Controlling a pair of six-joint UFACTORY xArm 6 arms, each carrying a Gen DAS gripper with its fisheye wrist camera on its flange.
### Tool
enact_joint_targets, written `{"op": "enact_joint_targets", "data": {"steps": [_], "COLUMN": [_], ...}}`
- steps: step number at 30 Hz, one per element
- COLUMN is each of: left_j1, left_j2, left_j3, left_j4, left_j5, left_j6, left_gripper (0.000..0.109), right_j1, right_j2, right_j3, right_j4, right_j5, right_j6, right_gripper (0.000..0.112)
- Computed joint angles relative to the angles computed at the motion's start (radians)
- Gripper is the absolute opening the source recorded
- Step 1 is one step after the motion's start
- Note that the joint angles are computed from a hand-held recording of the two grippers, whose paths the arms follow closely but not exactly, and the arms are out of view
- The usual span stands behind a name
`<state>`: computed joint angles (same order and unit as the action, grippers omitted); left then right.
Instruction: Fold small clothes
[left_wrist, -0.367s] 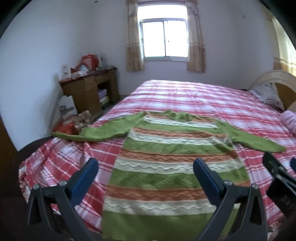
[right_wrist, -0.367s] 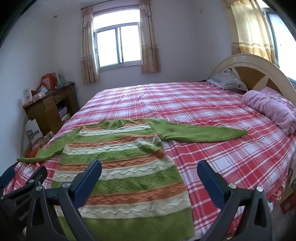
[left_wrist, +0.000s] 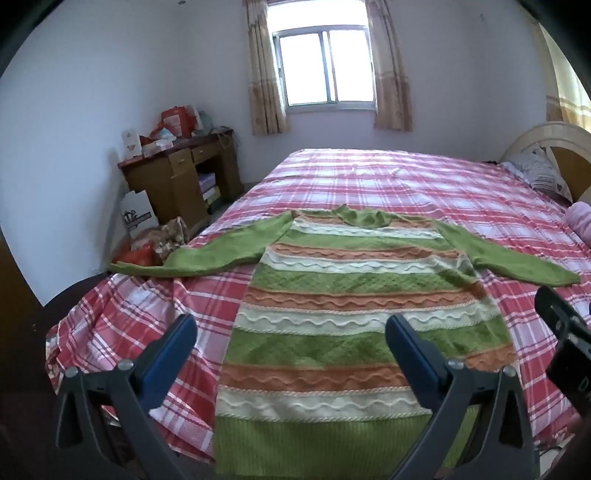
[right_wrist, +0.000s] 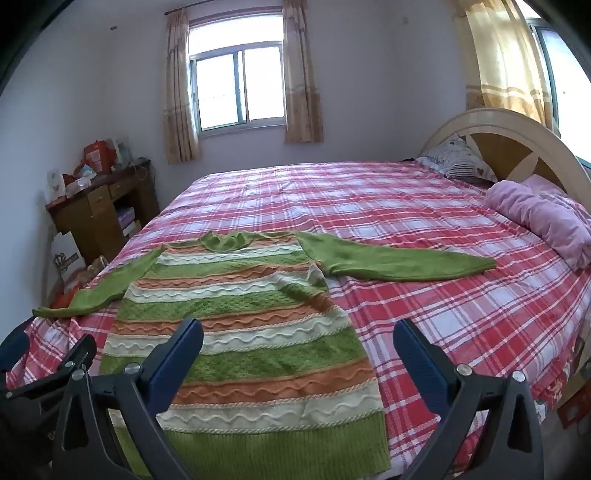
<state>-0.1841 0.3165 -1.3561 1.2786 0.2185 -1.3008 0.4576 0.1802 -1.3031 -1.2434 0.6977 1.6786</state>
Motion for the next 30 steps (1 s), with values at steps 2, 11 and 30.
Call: {"op": "enact_joint_targets", "data": {"steps": [2, 11, 30], "left_j1": [0.003, 0.015, 0.006], "left_j2": [-0.009, -0.013, -0.055], "left_j3": [0.007, 0.015, 0.041], "left_j4": [-0.006, -0.062, 0.151], "left_j5": [-0.004, -0.026, -0.008], "left_j6": [-0.001, 0.058, -0.155], "left_gripper": [0.103, 0.103, 0.103], "right_j1": [0.000, -0.003, 0.015], "right_j2": [-0.003, -0.006, -0.045], "right_j3": [0.002, 0.008, 0.050], "right_j4": [0.000, -0.005, -0.076], "right_j5": [0.001, -0.005, -0.029], "right_j6": [0.001, 0.000, 0.022], "right_gripper": [0.102, 0.102, 0.102]}}
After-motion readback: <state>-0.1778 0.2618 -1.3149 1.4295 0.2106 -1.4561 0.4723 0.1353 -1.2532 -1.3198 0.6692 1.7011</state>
